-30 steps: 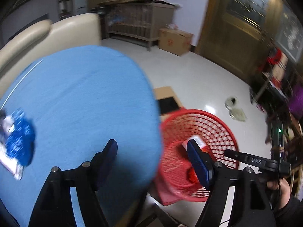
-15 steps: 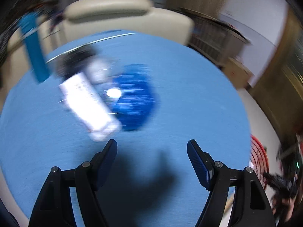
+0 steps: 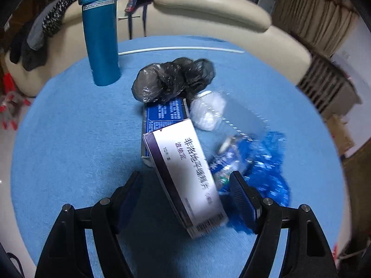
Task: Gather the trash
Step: 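Return both grippers to the table over the remaining trash, then grasp the clear plastic tray with the right gripper while the left grasps the white medicine box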
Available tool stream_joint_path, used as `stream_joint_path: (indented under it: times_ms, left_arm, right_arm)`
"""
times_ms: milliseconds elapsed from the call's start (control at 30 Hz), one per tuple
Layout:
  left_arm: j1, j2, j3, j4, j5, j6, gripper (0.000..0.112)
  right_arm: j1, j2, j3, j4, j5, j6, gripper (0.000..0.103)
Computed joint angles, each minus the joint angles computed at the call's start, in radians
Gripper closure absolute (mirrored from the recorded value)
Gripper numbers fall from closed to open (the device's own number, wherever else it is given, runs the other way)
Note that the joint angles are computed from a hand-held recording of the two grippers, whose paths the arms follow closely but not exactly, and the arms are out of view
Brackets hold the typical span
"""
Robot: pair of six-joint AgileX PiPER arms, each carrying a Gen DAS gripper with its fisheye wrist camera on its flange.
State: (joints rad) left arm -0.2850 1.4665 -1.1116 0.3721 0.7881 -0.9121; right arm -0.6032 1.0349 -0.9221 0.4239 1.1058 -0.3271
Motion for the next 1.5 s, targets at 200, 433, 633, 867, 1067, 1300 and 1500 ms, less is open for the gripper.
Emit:
stream_joint_path:
  times_ms: [200, 433, 633, 867, 1067, 1300, 1500]
  left_arm:
    - [0.052, 0.033, 0.062, -0.045, -0.094, 0.036, 0.058]
    - [0.143, -0.104, 0.163, -0.210, -0.103, 0.280, 0.096]
    - [0.229, -0.209, 0.244, -0.275, -0.079, 0.400, 0.096]
    - [0.466, -0.359, 0.345, -0.520, -0.085, 0.726, 0.037]
    - [0.607, -0.471, 0.405, -0.610, -0.007, 0.861, 0.037]
    - [0.622, -0.444, 0.434, -0.636, -0.044, 0.884, 0.037]
    - [0.550, -0.451, 0.439, -0.603, -0.062, 0.823, 0.037]
  right_arm:
    - [0.557, 0.100, -0.096, -0.162, -0.128, 0.323, 0.024]
    - [0.928, 0.311, -0.316, -0.240, -0.207, 0.405, 0.024]
    - [1.103, 0.602, -0.681, -0.239, -0.164, 0.311, 0.024]
    - [1.217, 0.855, -1.013, -0.256, -0.042, 0.344, 0.022]
    - [1.244, 0.954, -1.098, -0.271, -0.005, 0.463, 0.022]
    - [1.290, 1.067, -1.215, -0.381, 0.032, 0.589, 0.032]
    - [1.233, 0.927, -1.024, -0.232, -0.078, 0.501, 0.049]
